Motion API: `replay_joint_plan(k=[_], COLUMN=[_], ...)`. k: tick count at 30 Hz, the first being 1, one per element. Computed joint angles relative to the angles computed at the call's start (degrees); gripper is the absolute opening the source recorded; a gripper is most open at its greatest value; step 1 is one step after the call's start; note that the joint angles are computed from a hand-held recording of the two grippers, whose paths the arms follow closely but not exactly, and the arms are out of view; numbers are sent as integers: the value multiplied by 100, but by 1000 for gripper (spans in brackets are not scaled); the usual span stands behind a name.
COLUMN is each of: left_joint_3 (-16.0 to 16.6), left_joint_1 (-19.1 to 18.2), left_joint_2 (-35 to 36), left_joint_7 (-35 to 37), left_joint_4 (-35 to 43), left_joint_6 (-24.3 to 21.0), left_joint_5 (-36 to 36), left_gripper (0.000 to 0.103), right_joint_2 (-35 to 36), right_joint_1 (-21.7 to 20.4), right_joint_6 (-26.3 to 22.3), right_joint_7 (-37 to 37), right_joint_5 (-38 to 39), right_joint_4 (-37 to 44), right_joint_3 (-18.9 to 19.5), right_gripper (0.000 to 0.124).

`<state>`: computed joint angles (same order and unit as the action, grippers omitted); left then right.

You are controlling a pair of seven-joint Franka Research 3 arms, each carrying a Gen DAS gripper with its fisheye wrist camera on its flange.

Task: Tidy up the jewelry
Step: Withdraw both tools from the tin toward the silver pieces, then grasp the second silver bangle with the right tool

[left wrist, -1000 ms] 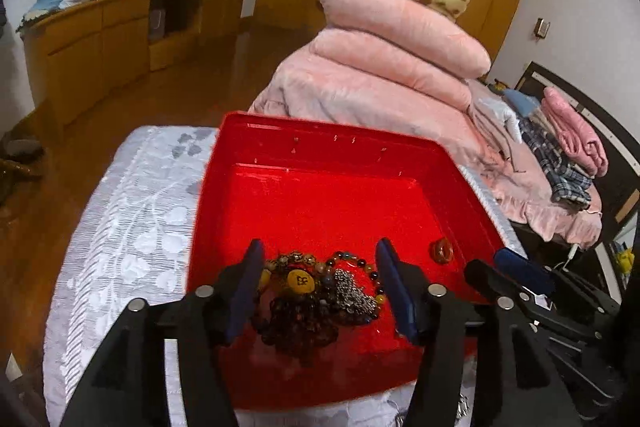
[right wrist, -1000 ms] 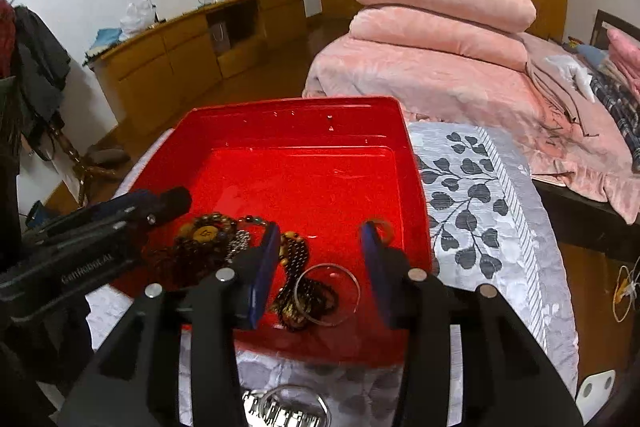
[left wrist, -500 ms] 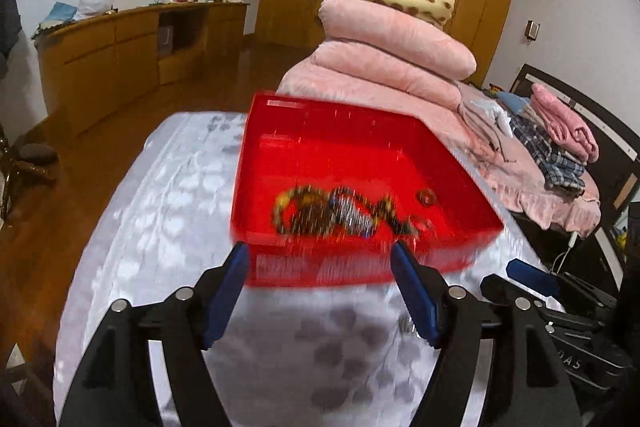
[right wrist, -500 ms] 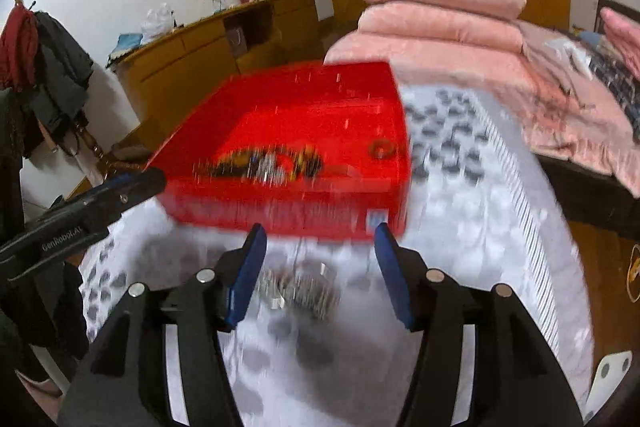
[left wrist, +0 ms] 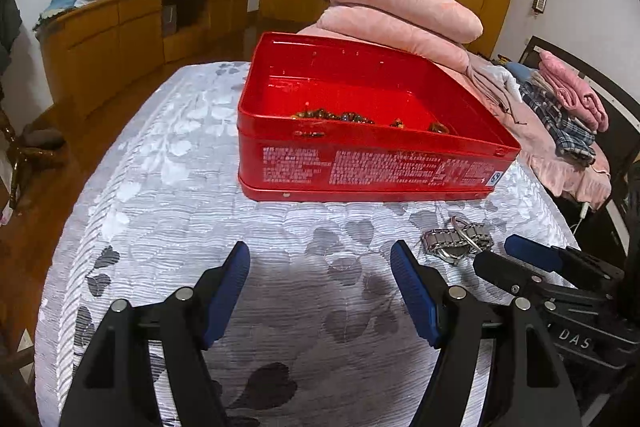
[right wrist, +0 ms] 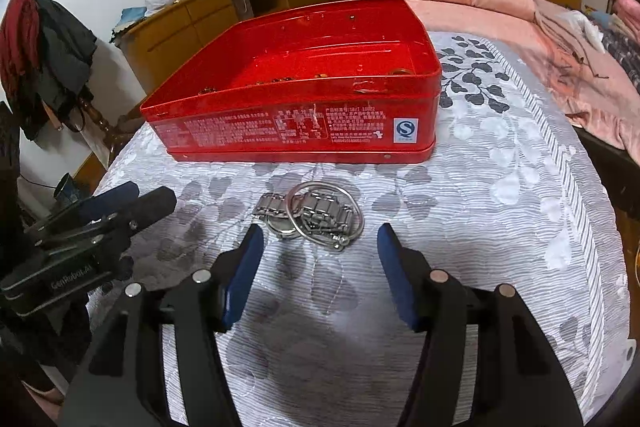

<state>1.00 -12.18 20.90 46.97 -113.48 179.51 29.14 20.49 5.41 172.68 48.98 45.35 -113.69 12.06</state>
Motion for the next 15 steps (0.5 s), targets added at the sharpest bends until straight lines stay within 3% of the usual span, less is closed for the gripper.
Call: replay_joint_plan(k=[8,15], left_joint_3=[160,156], left_joint_1=[-130,-108], left_joint_2=[-40,-45], left_joint_7=[-122,-182], left_joint_4=[-65,-81], left_joint_6=[40,32], left_joint_5=[94,134], left_gripper=[75,81], right_joint_2=[94,196], right_joint_1=[12,22], right_joint_6=[-148,-277], right_joint_7=[156,285], right_joint_5=[-140,-252], right_joint_4=[119,268], right_joint_3=[-77,-129], right_gripper=[61,76])
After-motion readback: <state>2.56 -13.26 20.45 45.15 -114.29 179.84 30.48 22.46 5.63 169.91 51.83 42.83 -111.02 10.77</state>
